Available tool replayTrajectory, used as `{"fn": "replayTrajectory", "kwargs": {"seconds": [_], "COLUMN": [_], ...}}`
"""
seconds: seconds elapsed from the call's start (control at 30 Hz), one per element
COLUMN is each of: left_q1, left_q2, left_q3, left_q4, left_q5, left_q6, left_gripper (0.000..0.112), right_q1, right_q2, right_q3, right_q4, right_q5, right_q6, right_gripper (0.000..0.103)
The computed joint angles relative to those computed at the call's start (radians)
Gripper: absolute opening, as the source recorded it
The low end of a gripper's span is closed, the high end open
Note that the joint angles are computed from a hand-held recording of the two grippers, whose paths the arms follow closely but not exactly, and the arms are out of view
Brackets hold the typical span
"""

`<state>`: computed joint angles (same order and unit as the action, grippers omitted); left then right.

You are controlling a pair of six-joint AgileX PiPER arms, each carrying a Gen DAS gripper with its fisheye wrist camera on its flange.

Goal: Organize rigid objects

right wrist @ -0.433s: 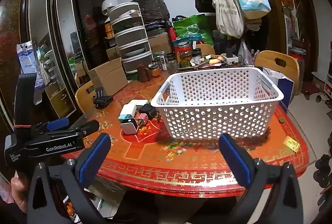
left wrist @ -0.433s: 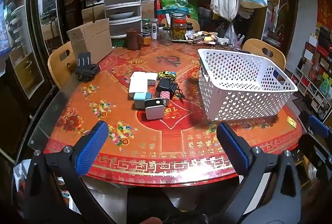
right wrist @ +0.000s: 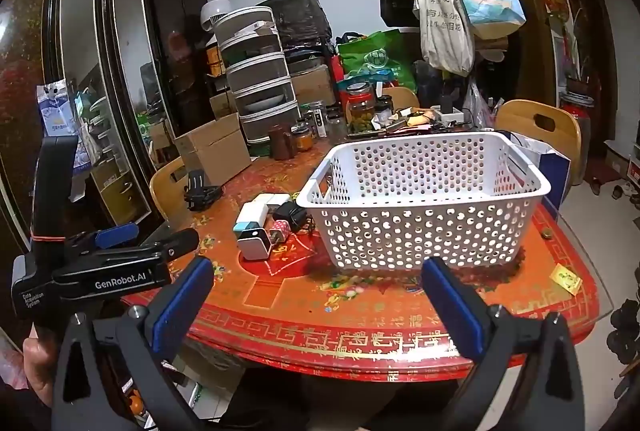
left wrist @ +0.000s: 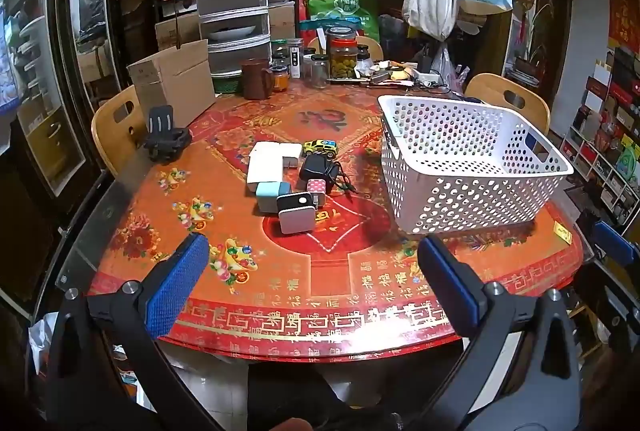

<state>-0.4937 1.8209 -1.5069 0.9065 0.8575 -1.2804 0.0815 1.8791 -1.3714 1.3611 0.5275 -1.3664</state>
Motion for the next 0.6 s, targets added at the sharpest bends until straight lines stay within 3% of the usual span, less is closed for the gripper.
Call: {"fn": "replayTrajectory", "kwargs": {"seconds": [0.6], "left_q1": [0.009], "left_q2": [-0.011], "left_q3": [0.019], "left_q4": [0.011], "left_q5": [-0.009], "left_q6": [-0.012], "left_gripper": [0.103], "right_q1": [0.005], "right_q2": [-0.002], "right_q3": [-0.009], "right_q4": [-0.013], "right_q5": [-0.002], "right_q6": [0.021], "right_gripper": [0.103]}}
